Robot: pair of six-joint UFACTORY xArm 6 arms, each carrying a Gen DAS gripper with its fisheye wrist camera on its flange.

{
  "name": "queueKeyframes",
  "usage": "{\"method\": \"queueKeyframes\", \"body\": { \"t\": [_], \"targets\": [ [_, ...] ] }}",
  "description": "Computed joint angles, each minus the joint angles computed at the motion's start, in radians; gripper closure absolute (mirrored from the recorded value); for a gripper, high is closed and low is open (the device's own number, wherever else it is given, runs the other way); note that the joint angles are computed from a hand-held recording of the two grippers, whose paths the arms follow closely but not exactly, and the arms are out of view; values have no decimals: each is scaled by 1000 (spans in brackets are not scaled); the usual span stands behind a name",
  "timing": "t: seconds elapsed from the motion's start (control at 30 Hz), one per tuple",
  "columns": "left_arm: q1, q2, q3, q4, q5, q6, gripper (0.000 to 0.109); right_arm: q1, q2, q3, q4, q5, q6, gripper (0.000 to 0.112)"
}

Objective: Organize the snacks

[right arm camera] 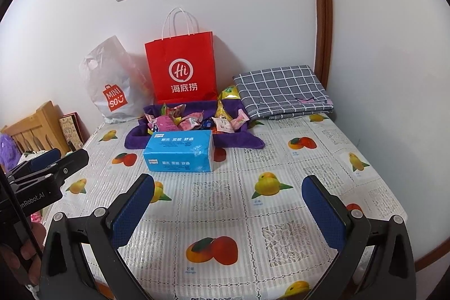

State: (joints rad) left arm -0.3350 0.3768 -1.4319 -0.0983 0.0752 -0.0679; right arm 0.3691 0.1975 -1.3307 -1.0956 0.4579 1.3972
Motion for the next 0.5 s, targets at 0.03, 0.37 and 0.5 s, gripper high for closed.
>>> {"method": "queueKeyframes", "body": {
  "t": [0.03, 0.37, 0.5],
  "targets": [
    [-1, 0, -1, -11, 0, 12, 23, 0, -1, 1, -4, -1, 4, 9],
    [3, -7, 9, 34, -2, -30, 23, -2, -5, 7, -9, -12, 7, 9],
    [3, -6, 9, 35, -2, -30, 23, 0, -10, 12, -16, -11, 15, 9]
  ]
}}
